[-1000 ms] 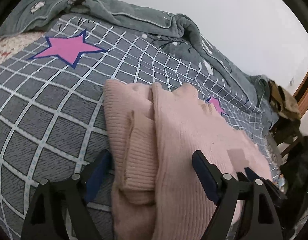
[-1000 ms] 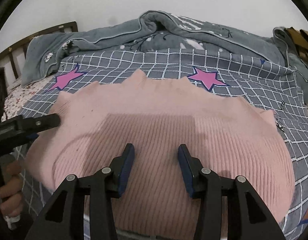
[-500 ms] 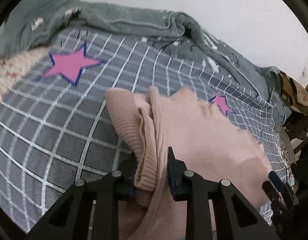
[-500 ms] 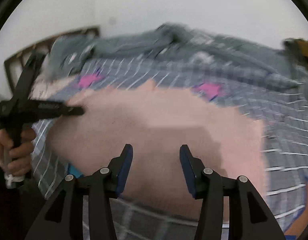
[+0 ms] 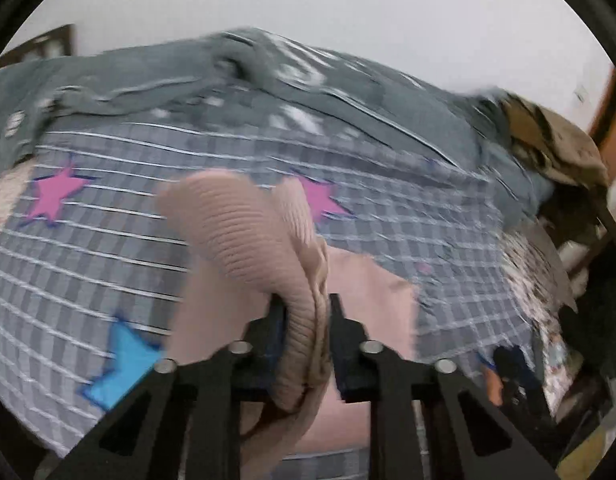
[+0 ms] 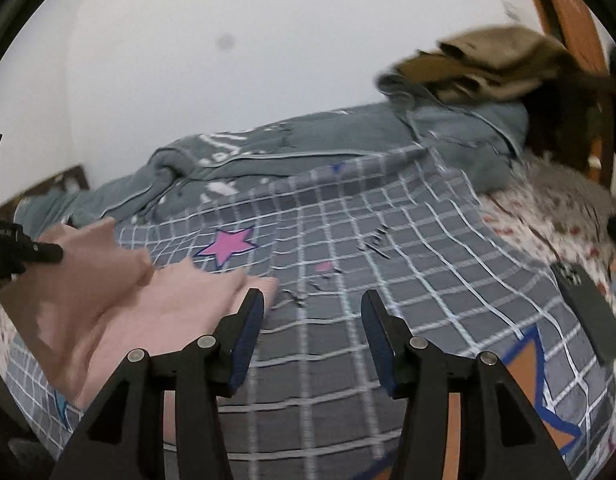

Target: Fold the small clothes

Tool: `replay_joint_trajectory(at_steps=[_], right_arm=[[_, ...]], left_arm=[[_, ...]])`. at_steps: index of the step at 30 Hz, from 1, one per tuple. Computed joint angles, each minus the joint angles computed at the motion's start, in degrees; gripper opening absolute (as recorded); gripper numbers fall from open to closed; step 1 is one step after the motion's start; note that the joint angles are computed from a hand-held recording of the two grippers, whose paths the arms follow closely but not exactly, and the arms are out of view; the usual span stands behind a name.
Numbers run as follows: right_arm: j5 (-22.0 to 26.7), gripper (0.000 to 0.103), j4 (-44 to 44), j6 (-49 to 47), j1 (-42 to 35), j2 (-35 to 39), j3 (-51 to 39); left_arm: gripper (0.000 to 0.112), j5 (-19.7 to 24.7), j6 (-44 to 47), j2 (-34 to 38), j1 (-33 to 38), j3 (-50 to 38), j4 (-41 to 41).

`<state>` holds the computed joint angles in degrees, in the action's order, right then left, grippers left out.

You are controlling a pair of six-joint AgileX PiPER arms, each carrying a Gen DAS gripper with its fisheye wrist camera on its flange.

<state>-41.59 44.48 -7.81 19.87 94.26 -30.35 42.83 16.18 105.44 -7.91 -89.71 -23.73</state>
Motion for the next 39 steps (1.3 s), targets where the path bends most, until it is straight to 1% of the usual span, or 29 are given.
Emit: replay_joint_trajectory(at_steps=[1,3,5,6,9,12,13,14,15,17,18,19,22,23,27,28,30,32,33,34,35,36,37,38,39], right_arm=[[0.08,0.05,-2.22,2.57,-1.36,-0.34,0.94],[0.56,0.05,-7.91,8.93,-4.27,-1.28,2.68],[0.72,0.05,-13.48,14.38,-6.15,-1.6,3.79],[0.96,0.05,-14.84,15.13,-6.58,-1.71,3.97],[1.36,0.05,-13.93,13.58,-5.51,-1.23,3.19],[1.91,0.05,-13.45,12.27,-4.0,-1.11,2.46],[2.16,0.05,-13.9,12.49,-3.48,-1.15,2.29],[2.66,0.05,-16.17,14.08,-3.29,-1.08,1.94],[3.08,0.05,-18.38,15.75,-3.36,-1.04,1.65],[4.04,0.05,-24.19,20.28,-3.27,-0.51,0.6],[4.77,0.051,-26.75,22.27,-2.96,-0.05,-0.29],[5.55,0.052,-28.69,23.85,-2.57,0.46,-1.33],[7.5,0.054,-34.39,29.64,-1.17,2.06,-4.51],[8.2,0.055,-38.33,33.74,-1.11,2.88,-6.0],[10.73,0.06,-49.01,46.4,-1.07,6.56,-12.5],[11.67,0.063,-51.17,49.54,-1.16,7.77,-14.38],[15.48,0.063,-56.29,57.77,-1.64,10.95,-18.97],[16.03,0.063,-63.95,67.7,-2.79,14.25,-22.19],[15.64,0.063,-64.95,69.89,-2.97,15.86,-23.49],[16.17,0.063,-64.49,69.8,-2.8,16.39,-24.32],[17.2,0.061,-62.01,67.41,-2.05,16.76,-25.23],[18.33,0.056,-58.67,63.63,-1.11,16.94,-26.05],[18.87,0.038,-57.0,61.15,-0.53,17.07,-26.63],[18.71,0.021,-55.71,58.74,0.03,16.87,-26.42],[17.8,0.02,-53.94,55.57,0.61,16.49,-25.73]], left_arm=[[0.014,-0.14,-0.53,0.48,-1.81,0.22,0.46],[0.002,0.33,0.92,3.48,-5.66,-0.58,0.32],[0.004,1.09,4.11,5.6,-6.96,-0.29,-2.69],[0.003,0.13,5.09,5.77,-7.3,0.93,-3.71],[0.004,-3.31,9.24,3.69,-6.59,4.42,-5.98],[0.005,-3.67,14.78,0.82,-2.91,6.34,-10.98],[0.008,-3.51,15.64,0.7,-1.75,5.92,-11.96],[0.015,-3.47,16.2,0.3,-0.43,5.81,-12.65],[0.02,-3.38,16.93,-0.17,1.55,5.91,-13.5],[0.042,-3.18,18.01,0.64,4.27,4.7,-15.23],[0.046,-3.24,20.42,0.64,6.9,5.23,-17.7],[0.054,-3.44,21.39,0.62,8.08,5.65,-18.69],[0.055,-4.12,25.78,1.68,13.1,6.83,-21.86],[0.055,-4.54,27.35,2.25,14.5,7.2,-22.57],[0.055,-5.6,35.85,4.98,19.69,8.86,-28.46],[0.055,-5.52,37.22,5.57,20.31,8.96,-29.46],[0.055,-5.02,39.91,7.1,21.79,8.3,-31.35],[0.056,-6.03,42.87,7.36,22.39,8.42,-34.11],[0.057,-6.74,44.32,7.42,22.32,8.53,-35.31],[0.059,-7.97,46.35,7.4,22.0,8.87,-36.44],[0.06,-8.59,47.77,7.32,21.97,9.21,-37.01],[0.06,-9.86,49.35,7.28,21.64,9.65,-37.33],[0.06,-10.45,51.03,7.3,21.51,10.08,-37.88],[0.06,-10.08,52.04,7.4,21.88,10.13,-38.44],[0.06,-9.27,53.28,7.5,22.2,10.45,-39.95]])
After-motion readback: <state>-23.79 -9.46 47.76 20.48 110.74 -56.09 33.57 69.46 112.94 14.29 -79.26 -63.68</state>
